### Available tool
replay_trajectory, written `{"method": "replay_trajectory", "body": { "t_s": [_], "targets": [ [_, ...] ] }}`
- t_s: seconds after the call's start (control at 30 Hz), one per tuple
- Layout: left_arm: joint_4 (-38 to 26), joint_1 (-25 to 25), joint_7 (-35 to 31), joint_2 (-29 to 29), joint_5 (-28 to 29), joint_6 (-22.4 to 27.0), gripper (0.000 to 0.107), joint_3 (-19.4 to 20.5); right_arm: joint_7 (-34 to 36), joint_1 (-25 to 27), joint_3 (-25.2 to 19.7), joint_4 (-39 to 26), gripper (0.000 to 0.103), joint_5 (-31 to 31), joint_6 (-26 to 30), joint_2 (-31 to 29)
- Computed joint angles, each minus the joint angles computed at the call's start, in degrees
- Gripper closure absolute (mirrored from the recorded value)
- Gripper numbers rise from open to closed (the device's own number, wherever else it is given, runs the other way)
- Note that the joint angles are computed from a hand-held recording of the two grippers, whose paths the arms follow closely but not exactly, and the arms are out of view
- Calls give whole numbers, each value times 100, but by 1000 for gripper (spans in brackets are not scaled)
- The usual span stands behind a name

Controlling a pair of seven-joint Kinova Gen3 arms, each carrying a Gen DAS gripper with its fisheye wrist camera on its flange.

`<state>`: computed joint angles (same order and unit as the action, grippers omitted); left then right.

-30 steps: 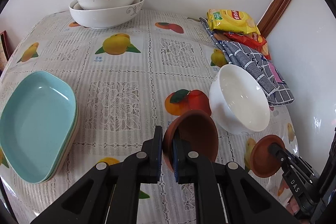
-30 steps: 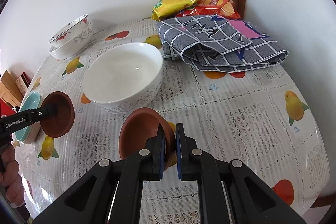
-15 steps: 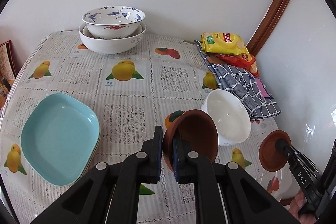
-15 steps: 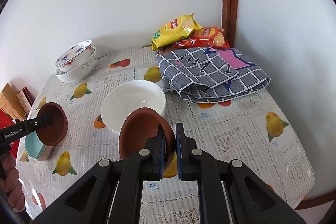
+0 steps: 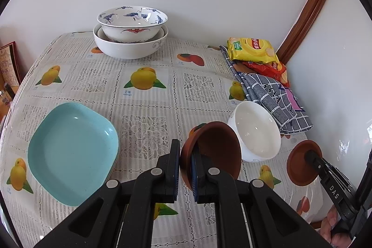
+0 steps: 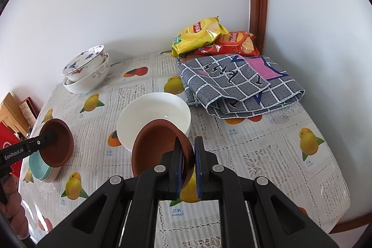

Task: Organize plates and bowls
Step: 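Carry the brown saucer with the right gripper over the white plate while the left gripper holds its saucer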

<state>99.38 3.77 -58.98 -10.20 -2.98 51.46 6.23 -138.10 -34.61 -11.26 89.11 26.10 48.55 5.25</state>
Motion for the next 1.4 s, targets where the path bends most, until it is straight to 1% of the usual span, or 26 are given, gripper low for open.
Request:
{"method": "replay_trajectory", "body": {
  "t_s": [0.47, 0.63, 0.8, 1.4],
  "targets": [
    [-248, 6, 17, 170, -106, 34, 99, 1, 223, 31, 111, -329, 94, -65, -73, 193],
    [-266, 22, -20, 234, 0, 4, 99, -60, 297, 6, 166, -432, 94, -112, -101, 299],
    [-308, 26, -31, 280, -20, 5, 99, -66, 390, -21, 212, -513, 94, -163, -138, 384],
    [-311, 8, -102, 334, 71, -4, 99, -117, 520, -112, 310, -627, 94, -287, -127, 540]
  ]
}}
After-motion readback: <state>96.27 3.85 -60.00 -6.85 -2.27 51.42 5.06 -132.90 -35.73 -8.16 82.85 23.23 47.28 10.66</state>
